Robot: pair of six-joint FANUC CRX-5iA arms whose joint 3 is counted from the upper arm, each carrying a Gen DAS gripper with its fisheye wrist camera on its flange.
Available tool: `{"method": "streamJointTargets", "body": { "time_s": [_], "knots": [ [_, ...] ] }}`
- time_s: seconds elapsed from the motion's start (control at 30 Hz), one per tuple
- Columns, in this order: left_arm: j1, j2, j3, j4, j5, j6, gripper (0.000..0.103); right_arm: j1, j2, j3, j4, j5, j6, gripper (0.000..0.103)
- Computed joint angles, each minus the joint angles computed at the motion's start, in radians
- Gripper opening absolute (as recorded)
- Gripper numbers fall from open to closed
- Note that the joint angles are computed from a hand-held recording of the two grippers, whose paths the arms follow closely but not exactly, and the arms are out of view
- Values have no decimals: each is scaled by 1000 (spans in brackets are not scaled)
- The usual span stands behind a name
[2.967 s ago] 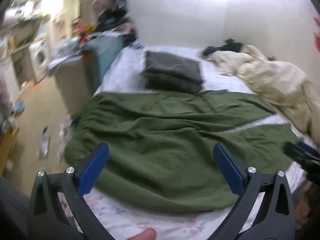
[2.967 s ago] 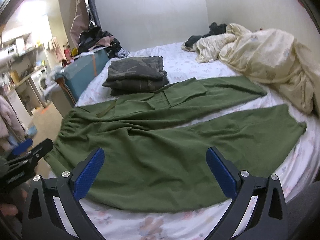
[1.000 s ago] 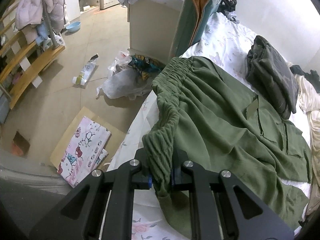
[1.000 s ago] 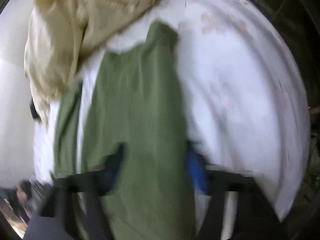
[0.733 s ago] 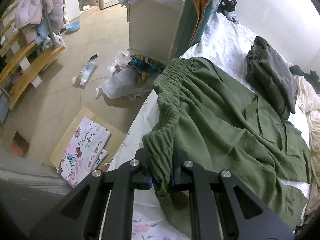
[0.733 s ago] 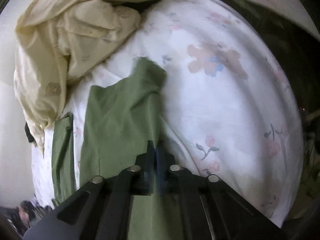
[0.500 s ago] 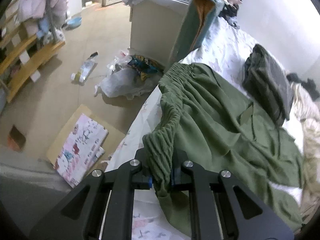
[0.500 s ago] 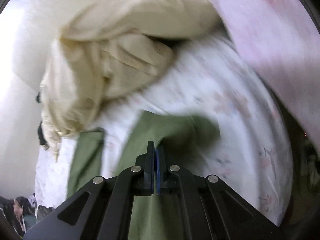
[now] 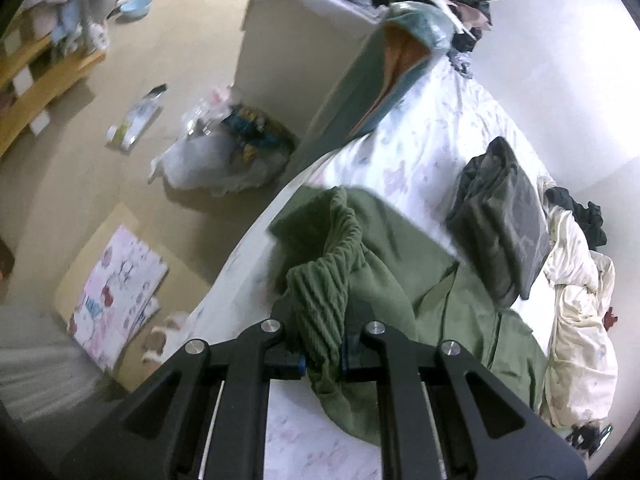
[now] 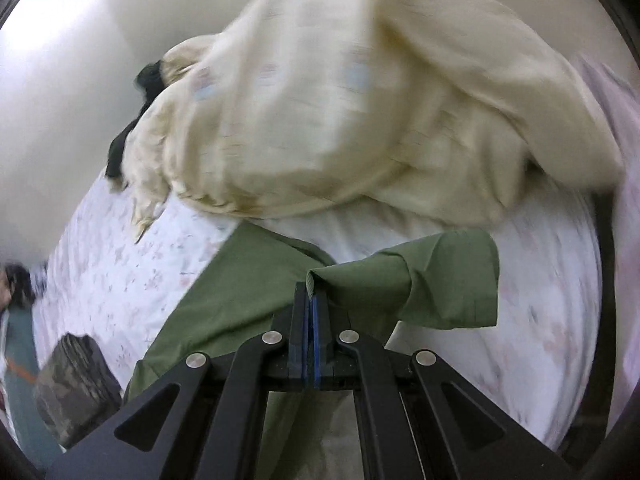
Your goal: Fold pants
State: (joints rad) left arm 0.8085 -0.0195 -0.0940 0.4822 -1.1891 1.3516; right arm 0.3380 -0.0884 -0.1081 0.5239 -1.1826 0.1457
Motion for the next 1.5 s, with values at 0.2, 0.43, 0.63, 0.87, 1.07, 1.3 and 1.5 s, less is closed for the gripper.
{"method": "streamJointTargets", "body": {
  "time_s": [0.2,0.43,0.63,0.87,1.07,1.3,1.5],
  "knots": [
    [-137,192,239,-126,10,81,9,-63,309,316,-63,-73,291,0],
    [-265,429,447,-280,41,48,10,-29,698,632,62,-160,535,0],
    [-280,458,455,-291,100,44,30,-20,803,712,62,-169,620,4],
    [-239,310,254,-149,356,-83,69,-12,686,570,111,-29,579,71],
    [-273,211,106,-29,375,-516,69,14,525,427,-53,164,622,71],
    [-395,361,319,-344,179,-306,57,98,476,344,-286,234,892,70],
    [-460,501,527,-526,5,9,52,86,535,322,-277,141,723,70]
  ]
}}
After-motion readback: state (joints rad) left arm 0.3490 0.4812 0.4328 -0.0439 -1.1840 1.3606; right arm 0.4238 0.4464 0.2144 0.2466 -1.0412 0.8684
